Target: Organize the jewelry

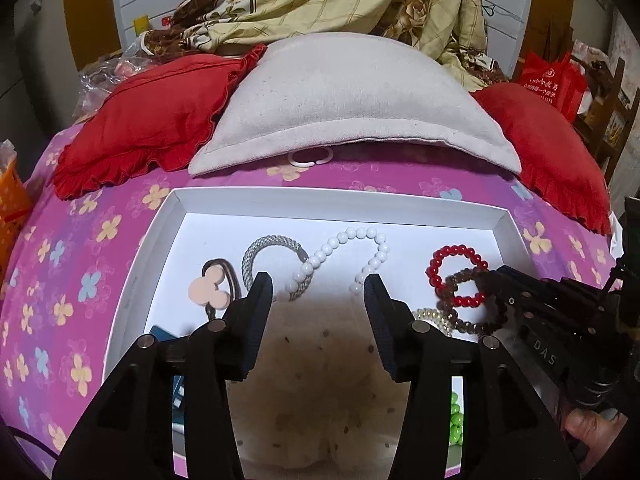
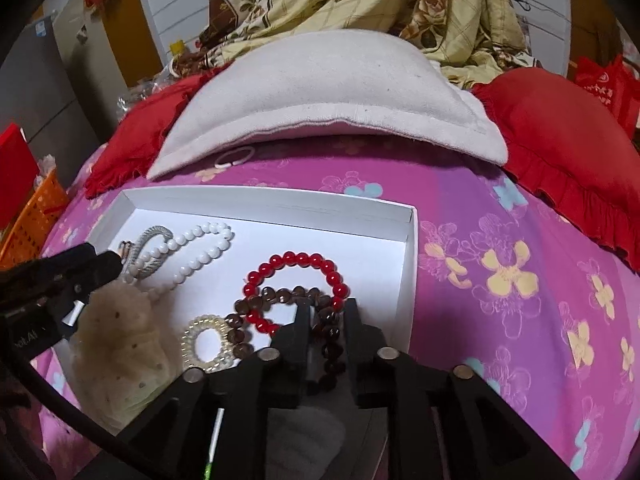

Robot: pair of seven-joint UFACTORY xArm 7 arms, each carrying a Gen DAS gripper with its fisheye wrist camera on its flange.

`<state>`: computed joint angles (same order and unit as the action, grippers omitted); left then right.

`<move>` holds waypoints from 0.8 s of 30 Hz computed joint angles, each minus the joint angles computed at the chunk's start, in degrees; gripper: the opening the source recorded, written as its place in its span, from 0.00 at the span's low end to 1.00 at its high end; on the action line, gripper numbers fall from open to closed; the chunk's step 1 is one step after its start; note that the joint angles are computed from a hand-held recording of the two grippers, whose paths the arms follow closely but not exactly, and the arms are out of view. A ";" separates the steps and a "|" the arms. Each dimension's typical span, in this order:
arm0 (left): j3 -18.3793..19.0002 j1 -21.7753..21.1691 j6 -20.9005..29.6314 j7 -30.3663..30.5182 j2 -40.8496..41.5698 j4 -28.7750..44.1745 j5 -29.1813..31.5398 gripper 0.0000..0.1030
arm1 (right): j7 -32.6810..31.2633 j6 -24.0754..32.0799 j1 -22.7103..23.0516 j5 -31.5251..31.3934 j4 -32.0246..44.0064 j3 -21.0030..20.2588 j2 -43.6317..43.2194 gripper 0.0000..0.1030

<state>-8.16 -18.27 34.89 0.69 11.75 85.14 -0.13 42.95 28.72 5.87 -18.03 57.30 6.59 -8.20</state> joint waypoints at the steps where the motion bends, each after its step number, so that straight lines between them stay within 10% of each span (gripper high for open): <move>1: 0.03 0.00 -0.22 -0.10 -0.54 -0.72 0.04 0.47 | 0.91 -0.18 -0.05 -0.70 -0.49 0.30 -0.58 0.32; 24: -0.60 1.84 -8.14 -2.70 -20.45 -22.40 3.11 0.47 | 18.16 9.18 1.07 -10.54 -4.44 11.53 -14.68 0.55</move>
<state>-8.75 -16.43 26.74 -2.00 -8.71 62.73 2.98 61.11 37.90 6.94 -28.57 52.86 18.12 -22.88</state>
